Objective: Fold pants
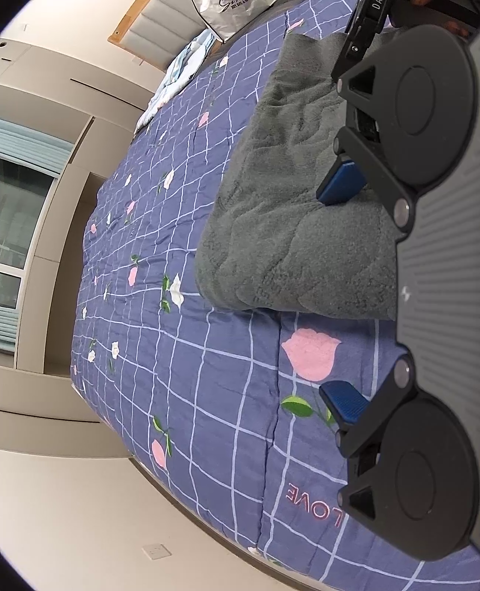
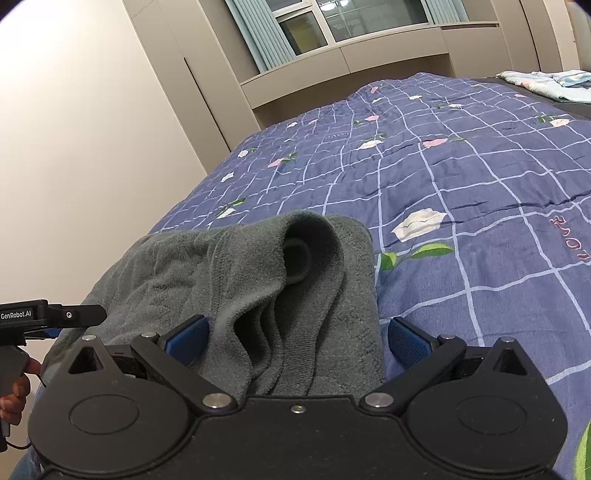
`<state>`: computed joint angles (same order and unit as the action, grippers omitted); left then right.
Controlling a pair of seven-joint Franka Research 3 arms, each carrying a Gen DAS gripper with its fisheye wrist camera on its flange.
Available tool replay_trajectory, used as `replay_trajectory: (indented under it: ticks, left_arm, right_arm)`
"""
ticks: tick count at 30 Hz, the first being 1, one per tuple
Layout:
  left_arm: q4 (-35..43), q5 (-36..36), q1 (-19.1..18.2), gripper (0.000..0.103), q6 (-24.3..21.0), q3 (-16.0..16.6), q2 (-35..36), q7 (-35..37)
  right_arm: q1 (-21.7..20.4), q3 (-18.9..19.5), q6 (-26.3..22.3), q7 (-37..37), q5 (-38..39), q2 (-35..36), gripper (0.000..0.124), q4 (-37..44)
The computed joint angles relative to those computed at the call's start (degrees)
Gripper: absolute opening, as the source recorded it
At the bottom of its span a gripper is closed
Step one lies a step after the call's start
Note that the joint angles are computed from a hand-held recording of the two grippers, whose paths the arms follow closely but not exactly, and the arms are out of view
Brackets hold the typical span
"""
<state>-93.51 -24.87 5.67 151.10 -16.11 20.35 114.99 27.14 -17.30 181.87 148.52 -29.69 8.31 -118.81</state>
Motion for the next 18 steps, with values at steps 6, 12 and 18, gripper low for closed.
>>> replay_trajectory:
  ticks: [6,12,18]
  left_arm:
    - [1.5,0.9,-0.1,0.103,-3.0,0.3,0.6,-0.6]
    - [3.4,0.4,0.0,0.103,-6.1,0.4,1.7,-1.0]
    - [3.5,0.0,0.2,0.103,-5.9,0.0,2.0,0.7]
  right_arm:
    - [1.3,-1.6,0.0,2.0,-2.2,0.1,0.103,0.2]
    - [1.4,-1.6,-1.0,4.8,-5.5,0.2,0.103,1.0]
    - [-5.6,7.5,-4.6,-5.9,4.5,0.5,0.103,2.4]
